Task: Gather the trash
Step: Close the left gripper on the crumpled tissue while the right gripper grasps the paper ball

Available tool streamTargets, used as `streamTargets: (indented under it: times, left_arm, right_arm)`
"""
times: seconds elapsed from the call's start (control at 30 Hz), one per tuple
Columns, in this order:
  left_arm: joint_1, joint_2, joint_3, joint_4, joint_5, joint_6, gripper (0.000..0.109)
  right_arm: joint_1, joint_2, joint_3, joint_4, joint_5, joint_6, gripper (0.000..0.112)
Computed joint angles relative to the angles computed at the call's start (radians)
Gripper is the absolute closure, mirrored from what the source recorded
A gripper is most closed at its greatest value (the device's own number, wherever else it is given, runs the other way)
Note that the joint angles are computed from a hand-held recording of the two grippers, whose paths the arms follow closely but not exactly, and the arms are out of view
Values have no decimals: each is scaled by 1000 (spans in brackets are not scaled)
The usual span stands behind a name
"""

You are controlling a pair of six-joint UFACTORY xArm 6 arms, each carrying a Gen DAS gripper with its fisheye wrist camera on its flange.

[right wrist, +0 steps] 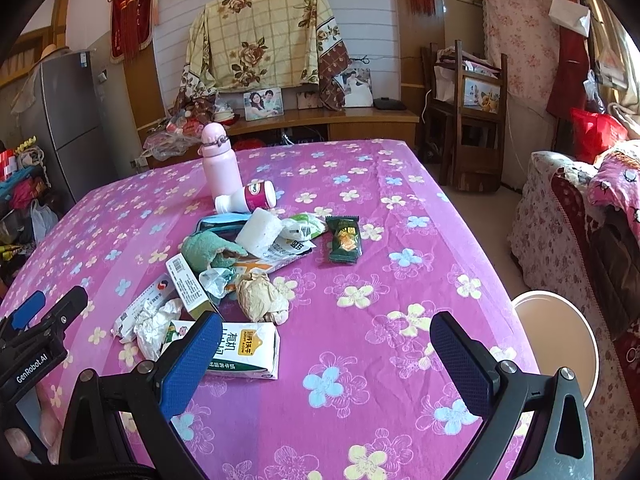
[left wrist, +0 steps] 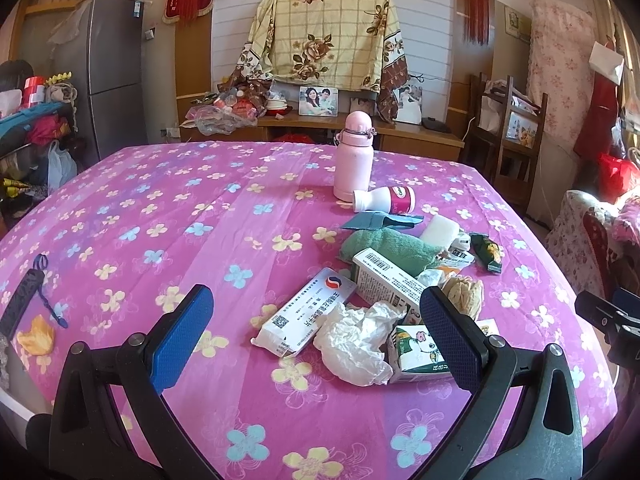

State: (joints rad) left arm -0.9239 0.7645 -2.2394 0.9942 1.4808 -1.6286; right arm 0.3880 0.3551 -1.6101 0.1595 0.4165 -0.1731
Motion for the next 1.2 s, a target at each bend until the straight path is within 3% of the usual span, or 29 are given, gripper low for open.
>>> streamTargets:
  times: [0.17,0.33,0.57,0.7,0.87,1.0,1.07,1.13,1.2]
  left_arm:
    - [1,-11,19,-1,-14,-19,6]
    - [8,-106,199,74,-80,-113,6]
    - [61,-287,459,-82,-253,-137,6]
    - [77,-332,531,-147,-279,-114,6]
    - [95,-299,493,-176,-313,-53,6]
    - [113,-198,358,-216,-319,57,6]
    - [126,-162,314,-234,-337,100,10]
    - [140,-132,280,-264,-356,142,23]
    - [155,-109,259,-293,-386,162,23]
  right_arm:
    - [0,6,-17,16,27,-10,9]
    - [-3,20,-47,57,74,-51,9]
    - [-12,49,-86,100,167,-115,9]
    - [-15,68,-110,136,215,-138,9]
    - [-18,102,-147,202,243,-191,10]
    - [-13,158,-226,156,273,-183,24]
    - [-15,205,-304,163,321,-186,25]
    - [-19,259,-397,201,381,-199,27]
    - [-17,328,-510,223,442,-204,33]
